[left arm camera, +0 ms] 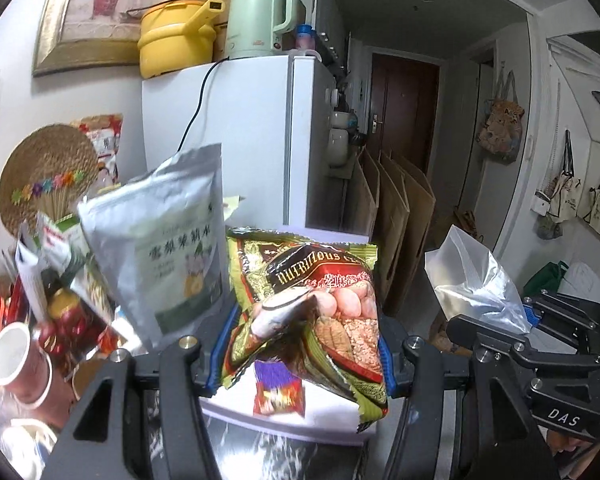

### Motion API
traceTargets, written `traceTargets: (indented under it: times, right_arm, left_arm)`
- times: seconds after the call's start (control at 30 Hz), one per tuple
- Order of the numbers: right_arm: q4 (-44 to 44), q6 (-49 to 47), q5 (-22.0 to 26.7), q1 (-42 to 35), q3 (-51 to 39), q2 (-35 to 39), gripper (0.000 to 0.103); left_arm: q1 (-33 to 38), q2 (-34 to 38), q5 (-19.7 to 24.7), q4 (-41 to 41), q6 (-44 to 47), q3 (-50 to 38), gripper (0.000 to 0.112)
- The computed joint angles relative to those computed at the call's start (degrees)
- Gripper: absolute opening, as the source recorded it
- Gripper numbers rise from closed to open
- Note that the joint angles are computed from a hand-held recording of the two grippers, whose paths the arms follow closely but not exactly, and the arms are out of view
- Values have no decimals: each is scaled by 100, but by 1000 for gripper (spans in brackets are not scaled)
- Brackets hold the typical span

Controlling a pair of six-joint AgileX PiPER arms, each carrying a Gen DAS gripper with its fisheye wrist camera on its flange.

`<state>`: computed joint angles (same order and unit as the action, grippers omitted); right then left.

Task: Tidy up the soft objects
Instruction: 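Carry both held items over the white box and lower them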

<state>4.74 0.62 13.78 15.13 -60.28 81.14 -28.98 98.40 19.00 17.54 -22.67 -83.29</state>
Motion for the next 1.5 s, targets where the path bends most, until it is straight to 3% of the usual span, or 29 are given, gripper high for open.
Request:
traceTargets:
  times: [0.13,0.37,0.97,1.33,1.5]
  right_arm:
    - [582,-672,3,-247,-397,349,35]
    - [746,-1005,188,-482,-1179,1056,35]
    - [543,-887,538,-757,-2657,2774,35]
    - [1408,-1718,740,-808,-2774,3292,35]
    - [2865,-2898,1085,-964,-2794,3451,35]
  left_arm:
    - [21,496,323,-46,244,-774,56]
    - [124,1608,973,-491,807,-2347,56]
    - [224,4046,2796,-965,1539,-5805,56]
    - [277,4514,3169,-1141,1703,-6122,56]
    - [330,4307,2985,-1289,1714,-5499,56]
